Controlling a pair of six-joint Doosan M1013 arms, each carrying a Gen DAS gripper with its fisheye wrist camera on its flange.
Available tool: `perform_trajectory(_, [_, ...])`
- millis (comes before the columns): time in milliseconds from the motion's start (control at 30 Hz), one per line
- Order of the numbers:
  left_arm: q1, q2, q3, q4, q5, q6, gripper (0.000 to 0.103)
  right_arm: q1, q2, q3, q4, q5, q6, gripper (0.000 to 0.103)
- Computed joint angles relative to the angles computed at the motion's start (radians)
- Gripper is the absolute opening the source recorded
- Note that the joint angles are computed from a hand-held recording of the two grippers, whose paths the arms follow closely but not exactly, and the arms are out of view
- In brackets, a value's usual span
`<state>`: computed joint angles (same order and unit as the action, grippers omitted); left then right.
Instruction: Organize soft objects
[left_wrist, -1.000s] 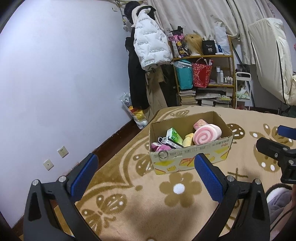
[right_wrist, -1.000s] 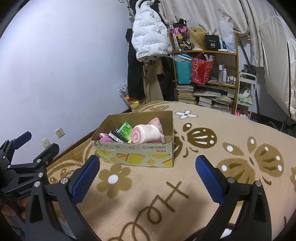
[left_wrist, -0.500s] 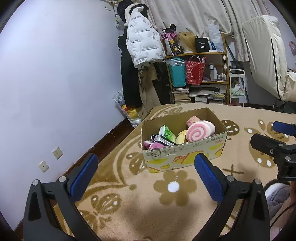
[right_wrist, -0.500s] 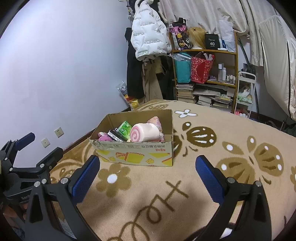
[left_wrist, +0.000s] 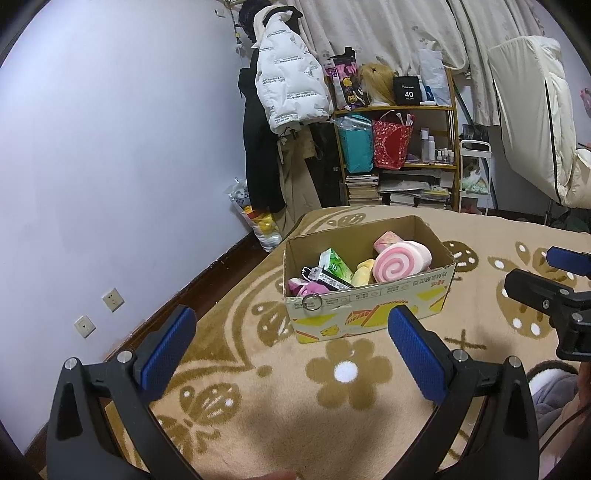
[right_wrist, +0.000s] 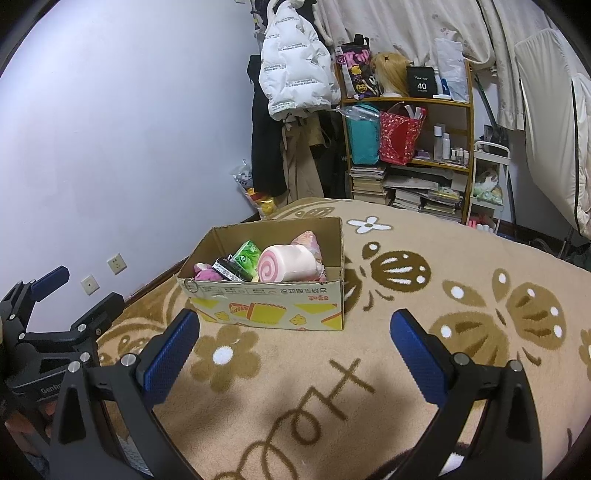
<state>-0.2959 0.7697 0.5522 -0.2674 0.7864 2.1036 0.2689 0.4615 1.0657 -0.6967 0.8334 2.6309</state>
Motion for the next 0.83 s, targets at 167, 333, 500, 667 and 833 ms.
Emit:
perform_trajectory(167, [0.000, 0.001, -0.002, -0.001, 0.002, 0.001, 0.103, 0.000, -0.001, 0.001, 0.002, -0.001, -0.001, 0.103])
perform_trajectory(333, [0.000, -0.002, 0.004, 0.003, -0.001, -0.002, 0.103, 0.000, -0.001, 0.001, 0.004, -0.001, -0.003, 0.103])
perform_trajectory(500, [0.000, -0.002, 0.003, -0.002, -0.007, 0.001, 0.103, 0.000, 0.000, -0.002, 0.005, 0.004, -0.005, 0.103])
perform_trajectory(667, [0.000, -0.001, 0.002, -0.002, -0.004, 0.000, 0.103, 0.000, -0.001, 0.004, 0.002, 0.002, -0.001, 0.103])
perform_trajectory(833, [-0.002, -0.006, 0.009, 0.005, -0.001, 0.000, 0.103, 0.000, -0.001, 0.003, 0.006, 0.003, -0.003, 0.103])
